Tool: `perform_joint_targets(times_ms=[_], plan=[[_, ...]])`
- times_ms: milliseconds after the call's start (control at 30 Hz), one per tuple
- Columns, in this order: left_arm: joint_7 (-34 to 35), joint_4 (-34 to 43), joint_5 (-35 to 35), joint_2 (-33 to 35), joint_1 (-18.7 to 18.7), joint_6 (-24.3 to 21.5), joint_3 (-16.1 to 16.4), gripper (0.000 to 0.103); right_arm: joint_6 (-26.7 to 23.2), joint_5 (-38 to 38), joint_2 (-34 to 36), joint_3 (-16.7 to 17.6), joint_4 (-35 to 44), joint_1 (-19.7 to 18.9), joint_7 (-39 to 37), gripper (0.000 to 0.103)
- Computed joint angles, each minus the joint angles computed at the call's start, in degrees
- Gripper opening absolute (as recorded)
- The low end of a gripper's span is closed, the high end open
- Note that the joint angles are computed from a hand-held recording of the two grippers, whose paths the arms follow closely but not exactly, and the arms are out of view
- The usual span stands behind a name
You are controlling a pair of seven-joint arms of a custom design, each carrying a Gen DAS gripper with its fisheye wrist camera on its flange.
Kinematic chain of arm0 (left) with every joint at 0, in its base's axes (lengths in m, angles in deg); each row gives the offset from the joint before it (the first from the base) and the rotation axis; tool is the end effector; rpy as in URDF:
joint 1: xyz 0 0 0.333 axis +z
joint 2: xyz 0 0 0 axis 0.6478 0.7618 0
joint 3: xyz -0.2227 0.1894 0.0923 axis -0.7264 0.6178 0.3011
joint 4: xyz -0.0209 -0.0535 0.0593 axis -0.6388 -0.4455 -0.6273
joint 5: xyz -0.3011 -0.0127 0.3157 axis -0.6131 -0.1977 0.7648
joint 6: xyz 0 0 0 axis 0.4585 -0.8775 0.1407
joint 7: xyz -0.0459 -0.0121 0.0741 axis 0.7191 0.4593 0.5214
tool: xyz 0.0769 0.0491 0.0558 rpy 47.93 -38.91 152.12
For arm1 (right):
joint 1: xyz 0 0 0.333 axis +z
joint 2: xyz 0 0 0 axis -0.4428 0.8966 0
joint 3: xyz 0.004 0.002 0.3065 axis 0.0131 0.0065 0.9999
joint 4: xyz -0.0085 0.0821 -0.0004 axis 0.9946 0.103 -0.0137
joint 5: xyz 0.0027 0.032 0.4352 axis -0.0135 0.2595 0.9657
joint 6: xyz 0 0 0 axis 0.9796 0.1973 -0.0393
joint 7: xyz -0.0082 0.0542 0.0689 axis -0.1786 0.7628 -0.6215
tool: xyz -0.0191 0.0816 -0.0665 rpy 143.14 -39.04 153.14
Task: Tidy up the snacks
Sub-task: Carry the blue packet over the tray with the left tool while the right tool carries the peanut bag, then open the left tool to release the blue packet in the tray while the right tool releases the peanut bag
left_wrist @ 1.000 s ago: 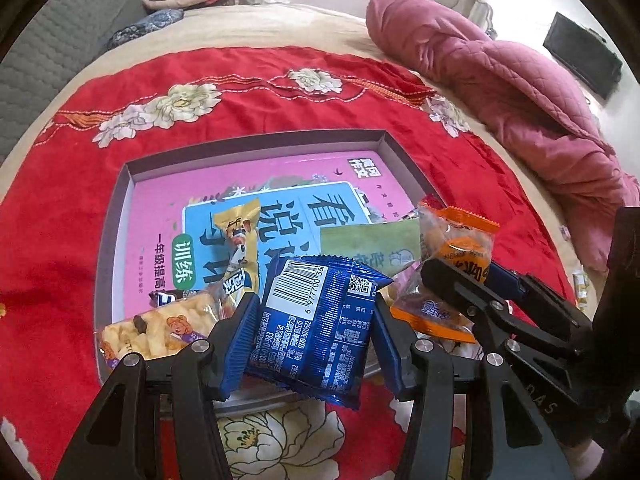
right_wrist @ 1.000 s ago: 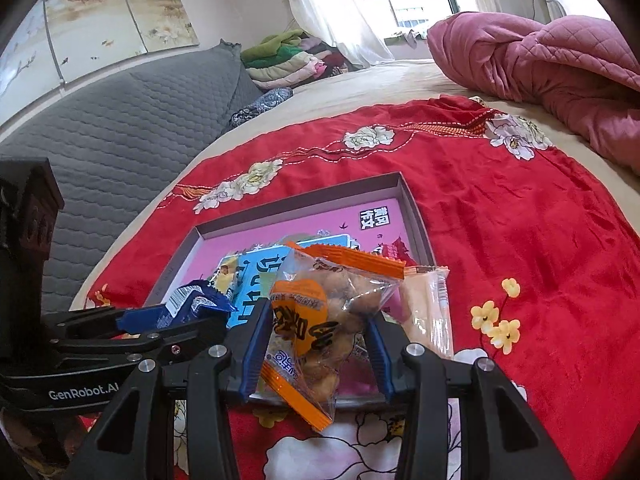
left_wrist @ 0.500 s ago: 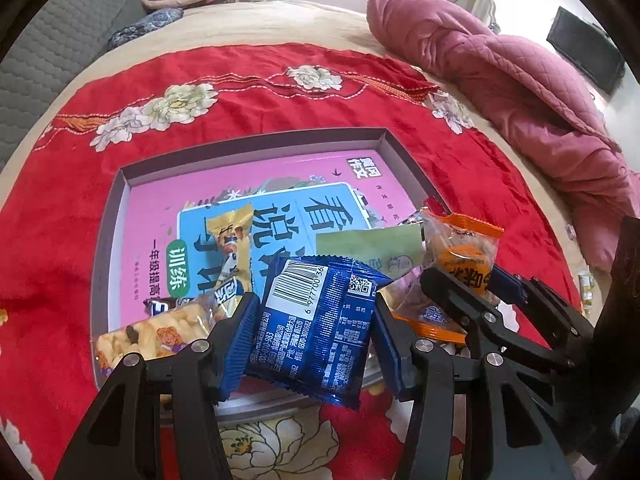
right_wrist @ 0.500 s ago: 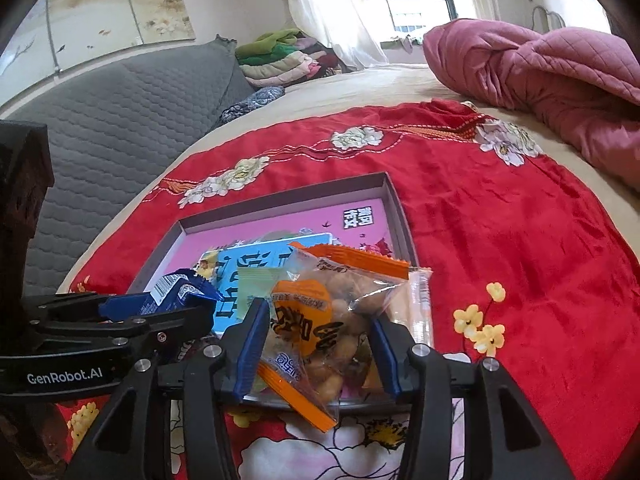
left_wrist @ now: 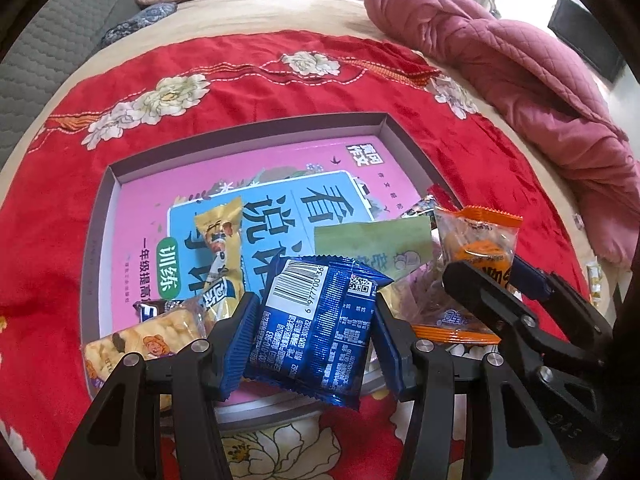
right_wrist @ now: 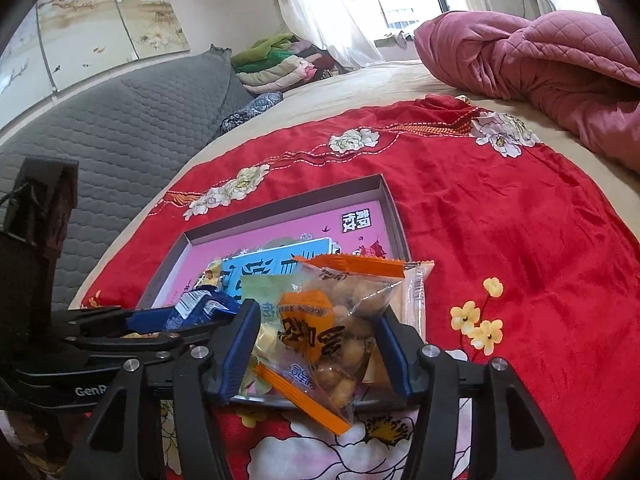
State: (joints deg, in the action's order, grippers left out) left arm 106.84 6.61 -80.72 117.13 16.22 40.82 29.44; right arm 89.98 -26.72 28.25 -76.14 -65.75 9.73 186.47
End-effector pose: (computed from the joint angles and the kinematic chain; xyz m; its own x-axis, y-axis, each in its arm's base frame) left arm 0.7199 -0.4236 0.4973 -0.3205 -0.9384 0.1289 -0.8513 0.2257 -0.4736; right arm 0.6704 0.4176 0.4846 -0.0183 -0.9411 -0.3377 -0.6837 0.2582 -0.6825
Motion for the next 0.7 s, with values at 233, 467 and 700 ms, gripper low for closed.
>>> perform_joint_targets(times_ms=[233,467,700], plan=[[0.1,1.3,0.7,0.8,-0.5,-0.8,0.5,0.057,0.7,-0.7,-0.5,-0.6,-0.7,0.4,1.0,0.06],[0.3,2.1,1.2,1.2,-0.9,-1.6,0.7,0.057,0.8,-1.5,-0.5,-0.7,-0.6,0.4,1.6,0.062],[0.0,-1.0,0.0,-0.9,0.2,0.0,0.0,0.057,0.9,-1.7,-0.4,-0.7,-0.4,0.4,1.6,0.067]])
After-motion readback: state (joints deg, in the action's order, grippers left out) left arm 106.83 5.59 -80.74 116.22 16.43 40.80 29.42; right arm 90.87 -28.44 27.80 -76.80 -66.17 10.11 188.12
